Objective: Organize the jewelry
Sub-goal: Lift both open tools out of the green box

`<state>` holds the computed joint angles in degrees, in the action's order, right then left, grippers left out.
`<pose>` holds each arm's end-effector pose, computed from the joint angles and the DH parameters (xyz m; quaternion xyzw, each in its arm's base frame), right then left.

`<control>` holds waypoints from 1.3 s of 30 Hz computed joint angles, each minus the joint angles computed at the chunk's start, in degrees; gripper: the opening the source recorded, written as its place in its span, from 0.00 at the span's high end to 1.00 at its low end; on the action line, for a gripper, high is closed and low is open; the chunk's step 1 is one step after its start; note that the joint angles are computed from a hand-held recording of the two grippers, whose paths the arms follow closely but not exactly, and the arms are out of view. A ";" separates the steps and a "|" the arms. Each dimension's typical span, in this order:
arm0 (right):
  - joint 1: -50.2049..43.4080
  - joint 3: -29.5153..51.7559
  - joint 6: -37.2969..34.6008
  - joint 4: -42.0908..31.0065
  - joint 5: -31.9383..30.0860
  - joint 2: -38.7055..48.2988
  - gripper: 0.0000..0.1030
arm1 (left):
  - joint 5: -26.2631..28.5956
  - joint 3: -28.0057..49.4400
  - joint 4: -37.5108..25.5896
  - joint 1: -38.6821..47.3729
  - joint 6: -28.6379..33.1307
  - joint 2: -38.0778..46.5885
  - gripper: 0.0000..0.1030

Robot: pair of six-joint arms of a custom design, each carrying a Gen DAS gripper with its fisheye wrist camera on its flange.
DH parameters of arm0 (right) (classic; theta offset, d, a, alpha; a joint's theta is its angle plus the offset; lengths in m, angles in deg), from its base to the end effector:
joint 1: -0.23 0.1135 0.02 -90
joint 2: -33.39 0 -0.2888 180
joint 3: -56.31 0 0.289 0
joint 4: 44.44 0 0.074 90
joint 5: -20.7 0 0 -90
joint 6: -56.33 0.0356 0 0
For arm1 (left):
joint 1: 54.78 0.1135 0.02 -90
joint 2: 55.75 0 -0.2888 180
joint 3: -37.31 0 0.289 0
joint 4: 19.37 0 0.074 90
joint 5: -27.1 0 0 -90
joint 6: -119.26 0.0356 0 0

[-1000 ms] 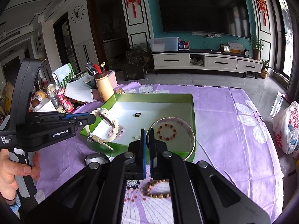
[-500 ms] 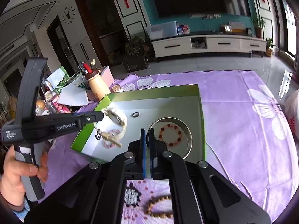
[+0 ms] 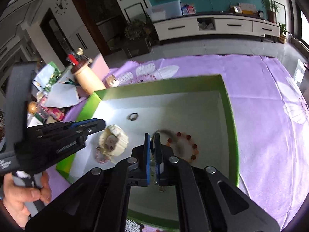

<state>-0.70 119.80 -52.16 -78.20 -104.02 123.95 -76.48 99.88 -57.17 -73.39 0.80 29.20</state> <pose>0.3308 0.0149 0.1806 -0.2152 0.9014 0.2441 0.2856 0.3020 -0.0929 0.1969 -0.1127 0.9534 0.0027 0.2799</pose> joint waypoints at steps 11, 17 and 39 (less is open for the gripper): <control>-3.42 -0.63 -1.11 -2.27 -2.93 -2.07 0.70 | -1.43 -3.33 -0.16 -1.73 -0.78 -6.83 0.24; -8.13 -3.89 -5.76 -5.31 -5.86 -7.70 0.61 | -4.64 -6.14 -3.06 -5.06 -3.11 -13.23 0.14; -25.44 -16.31 -32.58 -20.27 -6.49 -19.79 0.60 | -10.37 -22.71 -20.60 -18.86 -24.68 -41.99 0.13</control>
<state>-26.15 103.49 -84.75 -98.46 -110.50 104.16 -86.86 77.18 -77.76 -92.26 -23.88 -12.79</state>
